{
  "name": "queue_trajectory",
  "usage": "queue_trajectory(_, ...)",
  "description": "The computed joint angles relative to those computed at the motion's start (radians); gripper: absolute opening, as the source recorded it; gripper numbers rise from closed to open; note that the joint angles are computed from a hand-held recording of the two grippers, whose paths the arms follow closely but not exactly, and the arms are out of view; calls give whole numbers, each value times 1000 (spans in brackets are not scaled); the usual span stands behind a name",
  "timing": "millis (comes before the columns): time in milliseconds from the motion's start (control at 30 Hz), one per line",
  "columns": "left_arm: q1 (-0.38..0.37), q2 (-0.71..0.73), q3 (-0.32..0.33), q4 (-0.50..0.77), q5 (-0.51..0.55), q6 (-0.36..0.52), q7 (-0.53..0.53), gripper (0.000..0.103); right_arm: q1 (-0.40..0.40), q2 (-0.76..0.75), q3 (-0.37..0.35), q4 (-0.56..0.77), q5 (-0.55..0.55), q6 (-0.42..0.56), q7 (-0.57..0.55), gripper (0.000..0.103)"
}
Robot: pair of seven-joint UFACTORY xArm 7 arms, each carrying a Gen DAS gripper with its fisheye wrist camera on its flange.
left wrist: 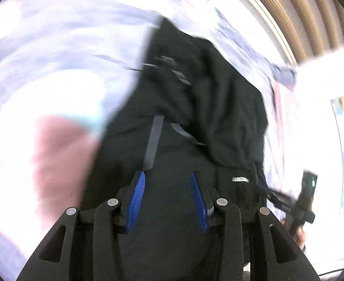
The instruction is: Fold large clothes
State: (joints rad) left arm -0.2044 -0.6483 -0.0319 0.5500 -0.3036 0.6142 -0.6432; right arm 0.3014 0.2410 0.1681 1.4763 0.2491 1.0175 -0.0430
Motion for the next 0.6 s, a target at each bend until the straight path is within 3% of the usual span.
queue_trajectory(67, 40, -119, 20, -52, 29, 64, -38, 41, -23, -64, -9, -75, 42, 6, 7, 56)
queue_trajectory(167, 93, -263, -2, -135, 42, 134, -75, 41, -36, -133, -19, -183, 76, -15, 23, 56)
queue_trajectory(300, 94, -415, -16, -207, 47, 253, -134, 41, -54, -177, -34, -240, 117, -15, 38, 56)
queue_trajectory(600, -72, -397, -24, -322, -82, 308, -155, 41, -58, -263, -43, -317, 112, 26, 38, 57)
